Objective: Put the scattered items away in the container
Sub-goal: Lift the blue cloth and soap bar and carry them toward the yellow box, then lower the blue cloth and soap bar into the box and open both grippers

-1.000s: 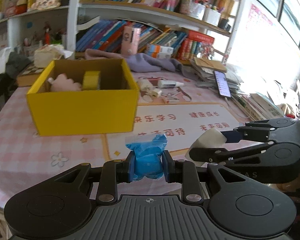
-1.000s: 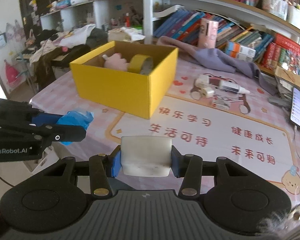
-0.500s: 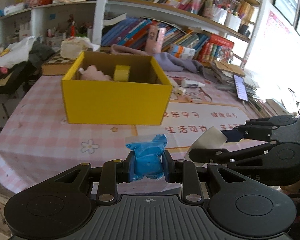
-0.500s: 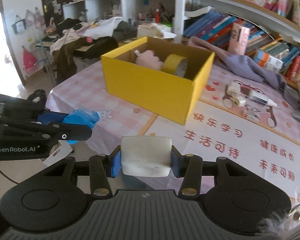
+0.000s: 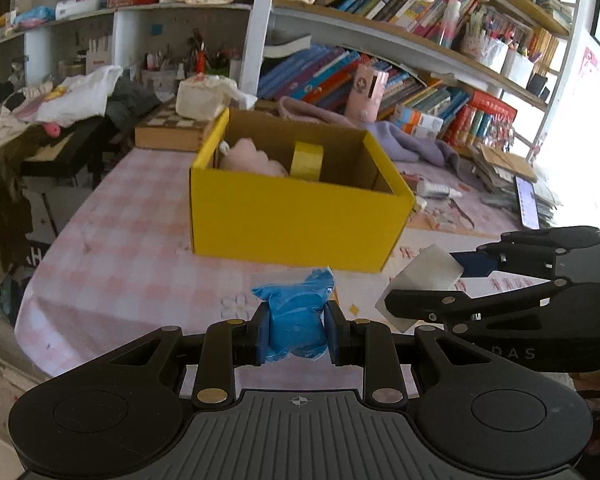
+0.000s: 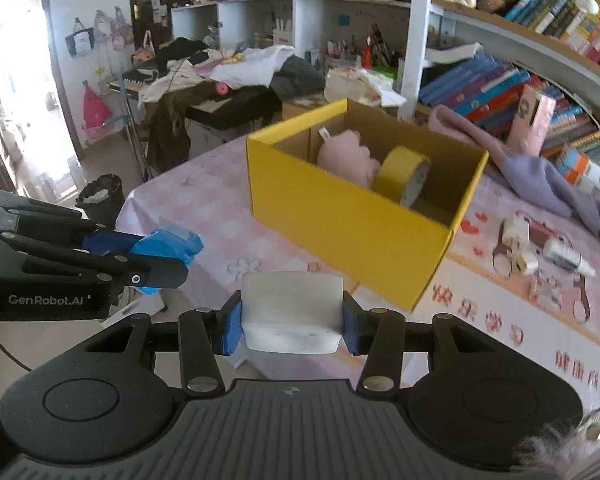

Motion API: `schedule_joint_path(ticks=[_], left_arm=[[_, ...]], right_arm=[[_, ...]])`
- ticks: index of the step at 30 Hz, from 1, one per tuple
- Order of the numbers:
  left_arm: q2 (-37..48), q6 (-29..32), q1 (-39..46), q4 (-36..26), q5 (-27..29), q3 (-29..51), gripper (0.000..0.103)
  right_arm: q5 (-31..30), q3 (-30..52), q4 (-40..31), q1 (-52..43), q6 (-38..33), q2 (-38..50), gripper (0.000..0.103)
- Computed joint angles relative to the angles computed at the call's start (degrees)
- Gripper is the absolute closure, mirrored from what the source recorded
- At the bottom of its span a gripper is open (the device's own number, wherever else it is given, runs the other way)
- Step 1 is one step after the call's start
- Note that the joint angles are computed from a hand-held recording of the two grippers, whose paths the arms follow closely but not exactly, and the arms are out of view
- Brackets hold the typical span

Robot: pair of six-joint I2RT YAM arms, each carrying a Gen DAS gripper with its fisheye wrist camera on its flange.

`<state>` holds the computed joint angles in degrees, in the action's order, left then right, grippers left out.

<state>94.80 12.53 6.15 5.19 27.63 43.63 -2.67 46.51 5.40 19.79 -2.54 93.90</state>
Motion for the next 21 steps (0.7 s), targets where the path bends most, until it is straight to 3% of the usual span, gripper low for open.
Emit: schedule_joint_path(ticks=[11,15,21], left_arm=[[8.18,-0.74,-3.44,0.41,-1.78,14.15,0.077],[13.50,-0.69,-4.73,-0.94,-1.97,23.08,0.077],[26.03,2.97,-6.93,-8.25,-4.54,40.67,0.077]], right_arm=[[-3.09,12.85,2.54,-4.79,-3.26,8.08,0.058],[-2.69,20.01,2.02,-7.39,-3.73,12.52,0.058],[-1.67,33.97,-2.40,-10.14,-8.13,23.64,0.058]])
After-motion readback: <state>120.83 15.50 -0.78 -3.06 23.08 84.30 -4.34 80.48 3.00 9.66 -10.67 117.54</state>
